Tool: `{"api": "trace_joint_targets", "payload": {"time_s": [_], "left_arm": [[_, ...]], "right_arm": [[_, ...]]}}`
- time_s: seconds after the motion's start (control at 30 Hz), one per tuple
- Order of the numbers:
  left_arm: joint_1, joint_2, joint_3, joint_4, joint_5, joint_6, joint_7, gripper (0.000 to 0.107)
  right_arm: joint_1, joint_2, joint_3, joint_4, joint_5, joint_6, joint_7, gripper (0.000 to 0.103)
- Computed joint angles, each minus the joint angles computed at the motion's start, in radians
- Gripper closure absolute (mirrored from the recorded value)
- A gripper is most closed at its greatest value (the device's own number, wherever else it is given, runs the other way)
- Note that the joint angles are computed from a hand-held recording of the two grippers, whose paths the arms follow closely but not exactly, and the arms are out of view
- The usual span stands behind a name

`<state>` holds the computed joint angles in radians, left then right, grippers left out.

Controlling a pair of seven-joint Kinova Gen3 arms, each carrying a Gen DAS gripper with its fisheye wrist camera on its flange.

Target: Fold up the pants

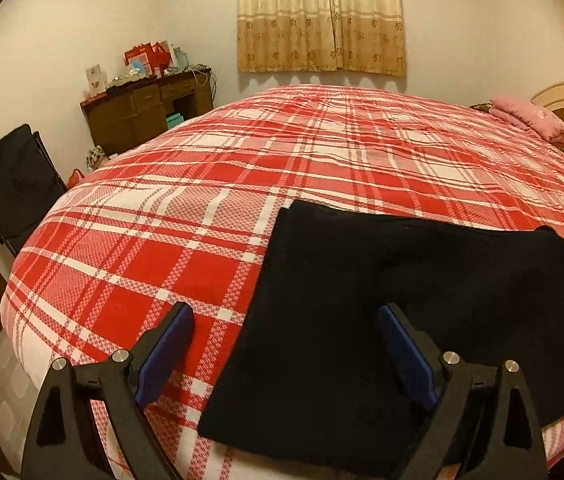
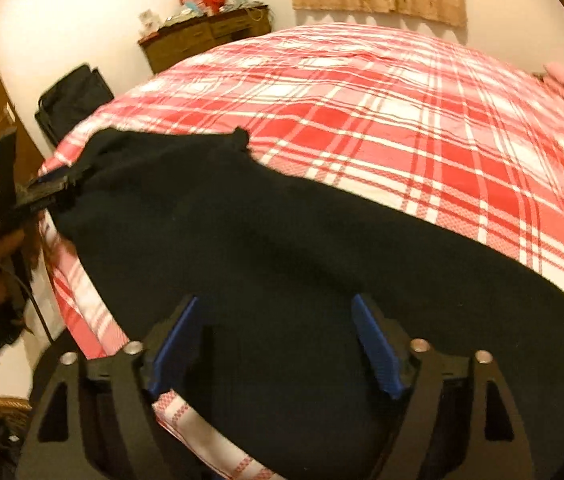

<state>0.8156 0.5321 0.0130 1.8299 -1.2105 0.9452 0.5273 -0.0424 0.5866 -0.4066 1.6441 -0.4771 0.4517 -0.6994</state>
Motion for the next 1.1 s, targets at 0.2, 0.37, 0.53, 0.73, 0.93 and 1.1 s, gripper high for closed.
{"api": "trace_joint_targets", "payload": {"time_s": [0.2, 0.37, 0.53, 0.73, 0.93, 1.1], "left_arm": [[0.028, -0.006, 0.011, -0.040, -0.005, 0.052, -0.041, 0.014], [0.038, 0.006, 0.026, -0.110, -0.008, 0.032, -0.108, 0.014], [0.057, 0.031, 0.020, -0.197, -0.002, -0.035, -0.184, 0.014], [0.066, 0.104, -0.001, -0.336, 0.073, -0.103, -0.315, 0.014], [0.078, 0.172, -0.034, -0.457, 0.160, -0.161, -0.382, 0.014], [0.113, 0.191, -0.085, -0.478, 0.213, -0.211, -0.387, 0.014]], "right_arm": [[0.040, -0.026, -0.031, 0.065, 0.031, -0.041, 0.063, 0.013], [0.163, -0.003, -0.062, 0.011, -0.119, 0.074, 0.083, 0.013], [0.168, -0.038, -0.002, 0.023, -0.176, 0.035, 0.086, 0.013], [0.088, -0.061, 0.105, 0.042, -0.100, -0.055, -0.018, 0.013], [0.102, -0.042, 0.088, 0.049, 0.009, -0.090, -0.056, 0.007], [0.115, -0.050, 0.049, 0.088, 0.054, -0.130, -0.058, 0.000]]}}
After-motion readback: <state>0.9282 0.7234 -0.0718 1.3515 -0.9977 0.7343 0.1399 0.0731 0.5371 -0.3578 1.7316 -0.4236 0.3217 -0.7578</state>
